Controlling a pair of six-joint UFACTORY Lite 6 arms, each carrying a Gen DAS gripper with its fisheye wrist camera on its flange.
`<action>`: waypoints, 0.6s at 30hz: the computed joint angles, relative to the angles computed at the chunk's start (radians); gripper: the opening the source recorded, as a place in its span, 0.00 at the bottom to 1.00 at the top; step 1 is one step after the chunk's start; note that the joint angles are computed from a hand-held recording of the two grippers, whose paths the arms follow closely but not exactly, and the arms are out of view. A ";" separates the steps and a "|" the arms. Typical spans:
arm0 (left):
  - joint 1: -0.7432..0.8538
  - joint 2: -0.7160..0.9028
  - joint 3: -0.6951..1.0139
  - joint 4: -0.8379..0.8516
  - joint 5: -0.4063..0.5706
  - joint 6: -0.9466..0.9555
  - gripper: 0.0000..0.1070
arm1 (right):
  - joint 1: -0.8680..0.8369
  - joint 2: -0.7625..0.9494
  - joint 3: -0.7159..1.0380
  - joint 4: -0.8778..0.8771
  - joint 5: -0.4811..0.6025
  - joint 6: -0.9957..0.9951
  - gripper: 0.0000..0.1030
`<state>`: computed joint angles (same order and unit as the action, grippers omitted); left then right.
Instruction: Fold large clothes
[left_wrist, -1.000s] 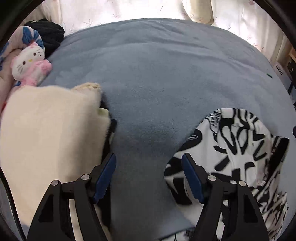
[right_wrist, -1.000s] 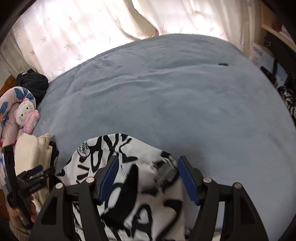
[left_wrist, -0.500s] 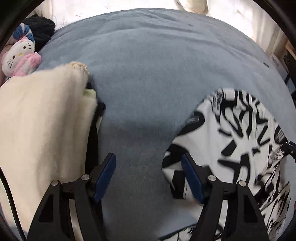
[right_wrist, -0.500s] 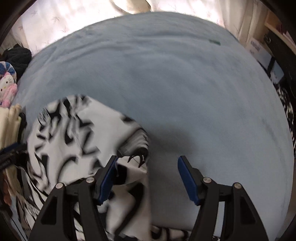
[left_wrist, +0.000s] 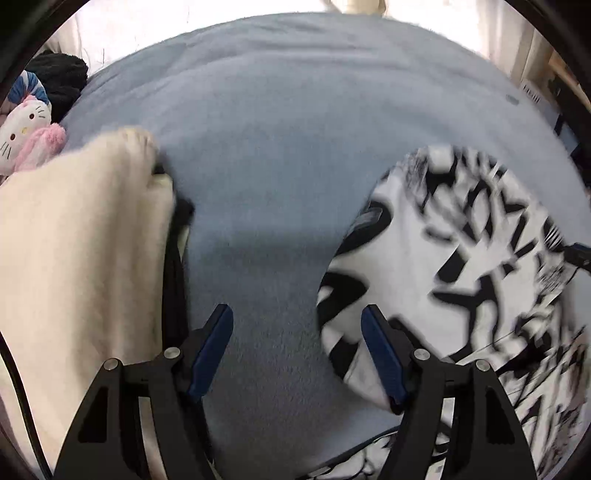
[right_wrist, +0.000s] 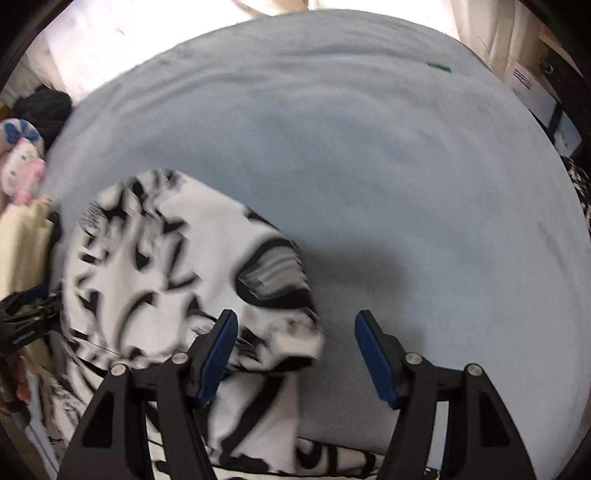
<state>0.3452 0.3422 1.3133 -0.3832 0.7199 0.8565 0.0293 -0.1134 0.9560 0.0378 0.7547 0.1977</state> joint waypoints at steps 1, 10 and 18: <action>0.006 0.006 0.022 -0.030 0.020 0.017 0.66 | 0.008 0.023 0.028 0.000 -0.003 0.004 0.64; -0.062 0.181 0.106 -0.039 -0.032 -0.042 0.66 | 0.006 0.232 0.147 0.020 -0.075 -0.033 0.64; -0.079 0.179 0.105 -0.131 -0.074 0.063 0.02 | -0.032 0.269 0.108 0.170 -0.138 -0.217 0.07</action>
